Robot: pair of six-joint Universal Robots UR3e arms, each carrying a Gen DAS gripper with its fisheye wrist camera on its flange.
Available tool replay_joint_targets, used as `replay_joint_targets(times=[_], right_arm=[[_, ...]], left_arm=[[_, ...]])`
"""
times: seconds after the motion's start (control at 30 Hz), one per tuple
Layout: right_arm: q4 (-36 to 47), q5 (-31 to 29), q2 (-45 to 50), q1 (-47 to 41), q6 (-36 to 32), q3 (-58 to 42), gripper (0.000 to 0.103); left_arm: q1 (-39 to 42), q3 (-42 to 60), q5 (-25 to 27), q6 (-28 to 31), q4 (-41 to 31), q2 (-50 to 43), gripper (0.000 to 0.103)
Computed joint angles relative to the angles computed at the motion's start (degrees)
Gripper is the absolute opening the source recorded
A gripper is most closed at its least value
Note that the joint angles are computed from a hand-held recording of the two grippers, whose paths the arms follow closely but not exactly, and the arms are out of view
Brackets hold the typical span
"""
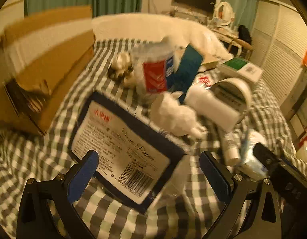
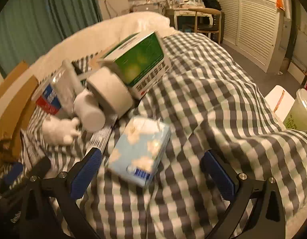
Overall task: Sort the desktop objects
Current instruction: 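Grasp the paper packet with the left tool while the right grasps the tissue pack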
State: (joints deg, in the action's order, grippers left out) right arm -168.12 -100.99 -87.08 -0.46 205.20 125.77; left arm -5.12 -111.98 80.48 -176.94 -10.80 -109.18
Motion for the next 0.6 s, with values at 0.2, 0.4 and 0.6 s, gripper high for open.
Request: replay_joint_targets(times=[0.2,0.4,0.6], right_arm=[[-3.6,1.8,5.5,-0.8,-2.0,-1.6,0.103],[-1.9,1.2,9.3,-1.4,-3.0,-4.5,0.087],[-1.6,-0.4,7.3,-1.3,-3.8,-3.4,0.062]], left_arm=[[-2.7,4.5,7.1,-0.3,-0.1,-5.7,0.099],[-2.8,3.4,9.2,0.3,2.4,-5.2,0.061],[-1.4,0.1,6.2,4.8,3.8,-0.8,0.029]])
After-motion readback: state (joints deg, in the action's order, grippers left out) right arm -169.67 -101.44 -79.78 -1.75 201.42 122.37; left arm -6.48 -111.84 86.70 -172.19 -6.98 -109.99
